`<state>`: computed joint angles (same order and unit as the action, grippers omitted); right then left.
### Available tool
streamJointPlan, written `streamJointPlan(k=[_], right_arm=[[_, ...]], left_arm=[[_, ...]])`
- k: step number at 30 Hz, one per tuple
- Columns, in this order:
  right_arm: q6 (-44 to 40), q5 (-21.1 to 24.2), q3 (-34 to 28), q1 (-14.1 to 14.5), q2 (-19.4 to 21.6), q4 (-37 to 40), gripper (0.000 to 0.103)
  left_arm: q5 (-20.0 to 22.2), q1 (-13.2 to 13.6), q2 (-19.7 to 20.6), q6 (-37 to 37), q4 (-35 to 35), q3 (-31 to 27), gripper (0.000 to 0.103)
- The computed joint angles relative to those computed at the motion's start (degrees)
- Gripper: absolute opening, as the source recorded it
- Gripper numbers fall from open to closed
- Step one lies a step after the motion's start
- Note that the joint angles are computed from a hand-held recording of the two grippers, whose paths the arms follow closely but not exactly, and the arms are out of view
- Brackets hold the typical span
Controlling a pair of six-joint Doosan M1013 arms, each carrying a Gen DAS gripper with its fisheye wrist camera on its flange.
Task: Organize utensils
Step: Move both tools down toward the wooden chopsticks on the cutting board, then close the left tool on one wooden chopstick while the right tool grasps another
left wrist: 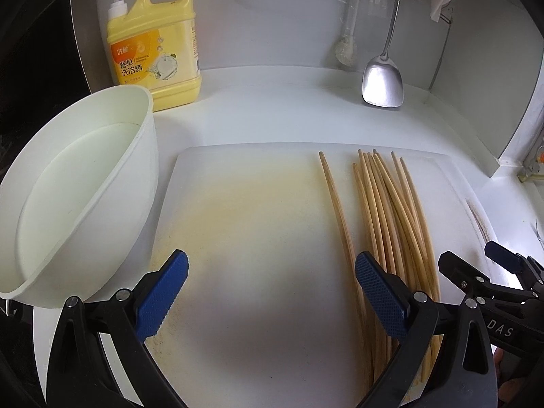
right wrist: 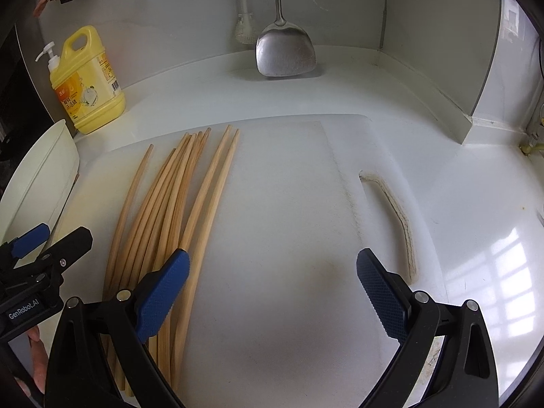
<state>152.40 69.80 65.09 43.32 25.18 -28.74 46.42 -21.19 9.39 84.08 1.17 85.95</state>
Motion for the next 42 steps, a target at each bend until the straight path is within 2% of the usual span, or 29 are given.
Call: streamJointPlan(k=[6,10,14,21,27,31,33,37,39,41,42], right_arm=[[-1.5,2.8,-1.5,0.1,1.1,0.4,0.094],[-3.1,5.3,-2.7,0.8,1.9,-1.9,0.094],[-5.2,6.9,-4.1,0.7,2.8,-0.2,0.094],[-2.3,6.7,-2.0,0.7,1.5,-2.0,0.094],[-1.2,6.0,-0.6,0.6,0.7,-2.8,0.094],[-0.7,5.6,-0.5,0.7,0.7,-3.1,0.094],[-0.4,5.6,-0.6,0.7,0.8,-3.5,0.094],[-1.1,4.7,-0.5,1.0,1.0,-4.8,0.094],[-1.8,4.5,-0.5,1.2,1.1,-5.6,0.093],[-1.7,3.4,-0.1,1.1,0.9,-5.5,0.092],[-1.6,2.1,0.4,1.0,0.5,-4.7,0.086]], left_arm=[[0.3,0.3,0.6,0.4,-0.6,-0.5,0.097],[0.6,0.2,0.7,1.0,-1.6,-0.5,0.097],[0.5,-0.1,0.8,1.0,-1.1,-0.5,0.097],[1.0,-0.4,1.1,1.3,-1.7,-0.6,0.097],[2.2,-1.4,1.7,-1.2,2.3,-0.9,0.097],[3.3,-1.3,2.3,-1.9,1.8,-1.5,0.098],[3.0,-2.0,2.5,-3.3,4.7,-1.5,0.098],[3.0,-1.8,2.7,-4.0,4.0,-1.6,0.097],[1.5,-1.9,2.2,-3.8,4.1,-0.8,0.094],[0.3,-2.0,1.5,-3.2,3.8,-0.1,0.074],[-0.2,-2.1,1.2,-3.3,3.9,0.2,0.065]])
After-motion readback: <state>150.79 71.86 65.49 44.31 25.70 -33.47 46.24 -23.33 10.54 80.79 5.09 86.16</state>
